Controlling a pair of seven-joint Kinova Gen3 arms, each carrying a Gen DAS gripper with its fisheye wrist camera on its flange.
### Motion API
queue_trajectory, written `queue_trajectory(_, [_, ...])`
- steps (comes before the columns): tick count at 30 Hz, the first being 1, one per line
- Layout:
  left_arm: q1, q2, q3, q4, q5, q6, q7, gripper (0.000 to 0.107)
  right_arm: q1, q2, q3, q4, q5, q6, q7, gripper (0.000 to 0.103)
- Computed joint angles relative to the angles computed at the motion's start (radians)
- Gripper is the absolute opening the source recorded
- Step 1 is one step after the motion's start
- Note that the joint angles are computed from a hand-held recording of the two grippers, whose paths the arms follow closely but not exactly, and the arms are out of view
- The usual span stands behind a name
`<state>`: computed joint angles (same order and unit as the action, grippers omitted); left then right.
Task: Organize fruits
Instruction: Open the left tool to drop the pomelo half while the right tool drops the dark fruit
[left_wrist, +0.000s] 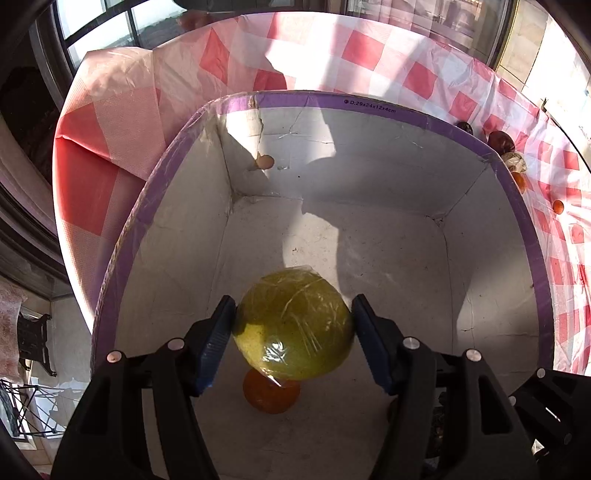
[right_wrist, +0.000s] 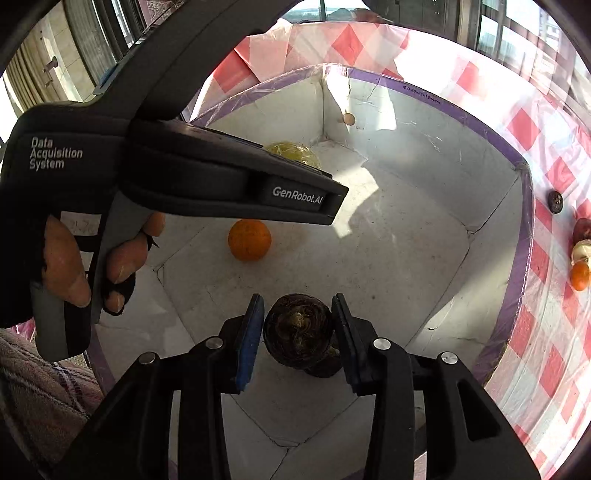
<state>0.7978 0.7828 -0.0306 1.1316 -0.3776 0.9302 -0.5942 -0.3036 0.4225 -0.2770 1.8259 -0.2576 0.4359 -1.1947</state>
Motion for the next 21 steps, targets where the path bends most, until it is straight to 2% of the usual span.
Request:
queue_trajectory(4, [0.001, 0.01, -0.003, -0.017, 0.0, 0.017, -0.001, 0.068, 0.023, -0.006, -0.019, 0.017, -0.019, -0.013, 0.02, 0.05])
queue_trajectory(7, [0.018, 0.01, -0.02, -0.022, -0.024, 0.021, 0.018, 0.08, 0.024, -0.008, -0.019, 0.024, -0.025, -0.019, 0.028, 0.052])
queue_trajectory(16, [0.014, 0.01, -0.017, -0.02, -0.033, 0.026, 0.032, 0.082, 0.042, 0.015, -0.04, 0.002, -0.048, -0.02, 0.049, 0.057])
queue_trajectory(18, [0.023, 0.009, -0.025, -0.019, -0.043, 0.029, 0.044, 0.084, 0.089, 0.016, -0.082, 0.008, -0.087, -0.029, 0.093, 0.057])
queue_trajectory(21, [0.057, -0.004, -0.055, -0.003, -0.086, 0.018, 0.093, 0.084, 0.21, 0.003, -0.192, 0.048, -0.199, -0.09, 0.205, 0.058])
